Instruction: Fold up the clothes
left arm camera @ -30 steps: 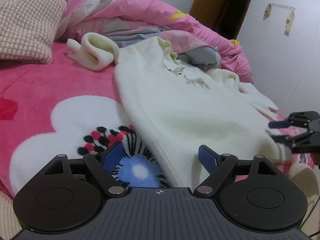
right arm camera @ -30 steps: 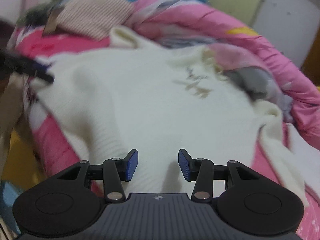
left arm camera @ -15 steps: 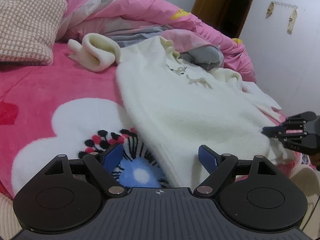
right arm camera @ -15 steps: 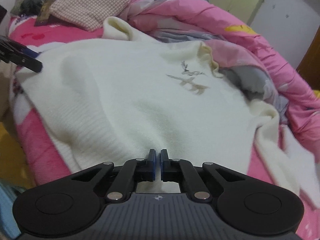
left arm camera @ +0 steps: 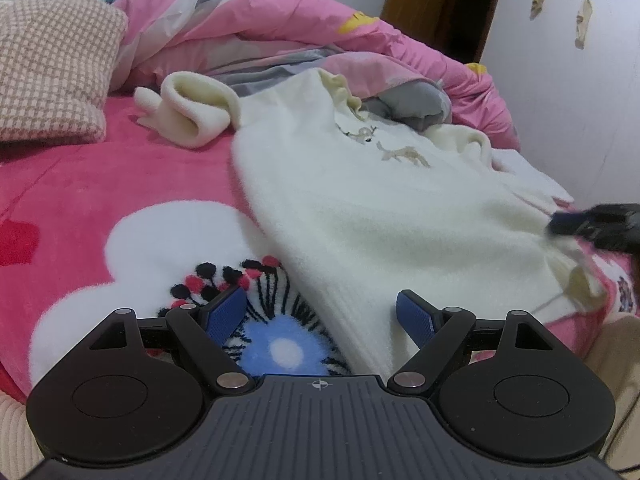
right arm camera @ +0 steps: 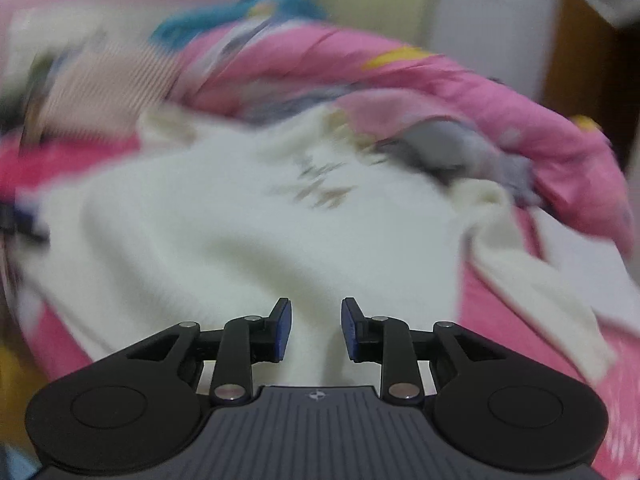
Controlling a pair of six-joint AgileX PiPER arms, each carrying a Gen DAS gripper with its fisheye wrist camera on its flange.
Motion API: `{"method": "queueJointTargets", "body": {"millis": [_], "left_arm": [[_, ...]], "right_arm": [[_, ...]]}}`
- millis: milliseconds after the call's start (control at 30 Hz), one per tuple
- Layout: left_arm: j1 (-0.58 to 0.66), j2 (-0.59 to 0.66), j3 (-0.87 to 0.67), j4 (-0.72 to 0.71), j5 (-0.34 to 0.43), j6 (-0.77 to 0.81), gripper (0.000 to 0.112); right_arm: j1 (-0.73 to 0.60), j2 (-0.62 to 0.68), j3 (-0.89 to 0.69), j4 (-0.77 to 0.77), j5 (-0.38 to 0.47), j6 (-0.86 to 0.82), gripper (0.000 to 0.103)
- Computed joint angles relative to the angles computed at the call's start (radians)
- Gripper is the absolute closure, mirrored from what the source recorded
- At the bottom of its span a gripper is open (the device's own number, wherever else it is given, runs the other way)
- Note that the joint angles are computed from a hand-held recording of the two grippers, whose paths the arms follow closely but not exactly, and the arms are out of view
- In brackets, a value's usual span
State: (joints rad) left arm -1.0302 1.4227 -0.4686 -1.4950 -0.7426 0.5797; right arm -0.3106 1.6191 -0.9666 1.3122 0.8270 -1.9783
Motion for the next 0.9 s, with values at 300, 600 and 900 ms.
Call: {"method": "queueJointTargets", "body": {"millis": [300, 600, 900], "left_arm": [[-0.008, 0.008, -0.015, -0.032, -0.007, 0.041, 0.029], [0.003, -0.009, -0.019, -0.066, 0.010, 0.088, 0.031], [0.002, -0.041, -0.017, -0.140, -0.013, 0.150, 0.033]], "right_arm": [[-0.200, 0.018, -0.031, -0.090, 0.167, 0.229, 0.074], [-0.018, -0.049, 0.134, -0.114, -0.162, 0.023, 0.079], [-0.022, -0.055, 0.165, -0.033, -0.186, -0.038, 0.077]]}}
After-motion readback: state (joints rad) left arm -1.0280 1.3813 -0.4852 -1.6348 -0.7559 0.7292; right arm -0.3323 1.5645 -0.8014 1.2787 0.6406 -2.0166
